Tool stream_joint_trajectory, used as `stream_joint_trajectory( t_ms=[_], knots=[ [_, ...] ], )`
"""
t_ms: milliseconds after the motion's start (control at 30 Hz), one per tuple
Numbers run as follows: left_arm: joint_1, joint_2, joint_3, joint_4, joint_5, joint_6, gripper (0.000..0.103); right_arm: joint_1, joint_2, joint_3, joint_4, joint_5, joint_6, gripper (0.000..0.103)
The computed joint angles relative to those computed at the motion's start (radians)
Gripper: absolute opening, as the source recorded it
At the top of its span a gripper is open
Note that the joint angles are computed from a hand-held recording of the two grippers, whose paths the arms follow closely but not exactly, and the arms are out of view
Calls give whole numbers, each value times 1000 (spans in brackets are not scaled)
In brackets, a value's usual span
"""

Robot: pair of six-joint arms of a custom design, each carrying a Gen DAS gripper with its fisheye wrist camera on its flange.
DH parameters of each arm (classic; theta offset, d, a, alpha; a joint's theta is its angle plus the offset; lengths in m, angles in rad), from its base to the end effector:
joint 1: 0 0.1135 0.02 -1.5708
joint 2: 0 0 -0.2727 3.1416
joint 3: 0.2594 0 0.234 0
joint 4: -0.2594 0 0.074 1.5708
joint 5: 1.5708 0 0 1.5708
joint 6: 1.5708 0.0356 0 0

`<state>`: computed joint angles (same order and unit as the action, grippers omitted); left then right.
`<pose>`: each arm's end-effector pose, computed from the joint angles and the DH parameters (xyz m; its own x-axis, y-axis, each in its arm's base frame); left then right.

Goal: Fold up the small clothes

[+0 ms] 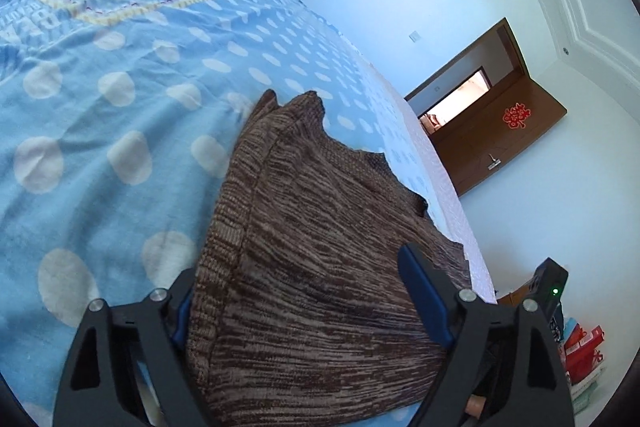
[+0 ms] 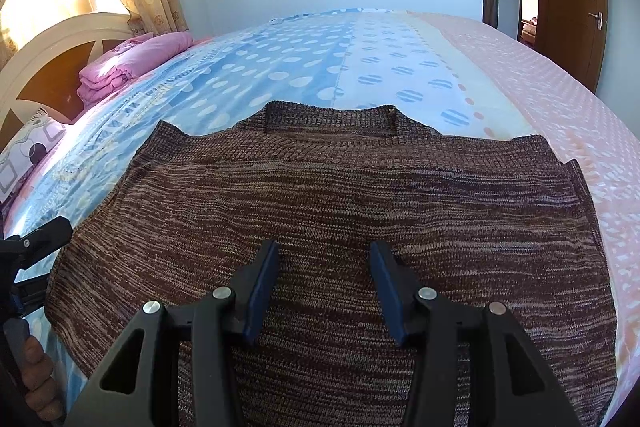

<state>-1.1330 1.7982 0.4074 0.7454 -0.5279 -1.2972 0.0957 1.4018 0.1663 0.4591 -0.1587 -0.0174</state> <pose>0.1285 -0.2321 0.1044 -0.6580 -0.5563 -0.5076 -0.0802 0.7220 -0.6873 0.1817 0.0231 0.1120 -0.6938 -0.0838 -0.7153 -0.2187 0.9708 0.0983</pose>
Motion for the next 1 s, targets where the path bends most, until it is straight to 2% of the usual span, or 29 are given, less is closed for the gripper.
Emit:
stream_joint_trajectory(
  t_ms=[133, 167, 200, 233, 267, 367, 433, 467, 500, 567, 667, 733, 767, 800, 833, 1000],
  knots=[
    [21, -7, 7, -21, -14, -61, 87, -6, 0, 1, 1, -10, -1, 49],
    [26, -5, 9, -17, -15, -61, 75, -10, 2, 0, 4, -15, -2, 49],
    [32, 0, 10, -7, -5, -57, 34, -13, 3, 0, 4, -19, -2, 49],
    [44, 8, 16, -11, 24, -51, 15, -13, 2, 0, 4, -20, -2, 49],
    [43, 7, 28, -41, 26, -49, 19, -12, 2, 1, 4, -19, -2, 49],
    [2, -13, 77, -200, -62, -61, 20, -7, -1, -2, 6, -12, -1, 49],
    [1, -1, 97, -260, -63, -100, 28, 1, -1, 0, 3, -2, 1, 49],
    [11, 11, 81, -226, -45, -116, 39, 6, -1, 2, -2, 5, 2, 49],
    [16, 20, 51, -154, -37, -118, 40, 15, -2, 9, -15, 19, 3, 49],
    [20, 26, 29, -98, -27, -106, 44, 64, -40, 32, -84, 82, 20, 49],
    [15, 38, 24, -56, -34, -68, 52, 116, -169, 82, -202, 3, 44, 49],
    [12, 53, -2, 30, -46, -50, 45, 208, -186, 163, -286, 25, 53, 49],
    [6, 71, -39, 122, -62, -61, 21, 245, -149, 227, -335, 2, 54, 49],
    [2, 88, -69, 195, -69, -76, 18, 266, -95, 287, -366, -45, 55, 49],
    [-3, 95, -80, 218, -78, -94, 18, 284, -45, 334, -381, -70, 61, 49],
    [-27, 90, -73, 196, -115, -98, 18, 379, 268, 614, -493, -98, 97, 50]
  ],
)
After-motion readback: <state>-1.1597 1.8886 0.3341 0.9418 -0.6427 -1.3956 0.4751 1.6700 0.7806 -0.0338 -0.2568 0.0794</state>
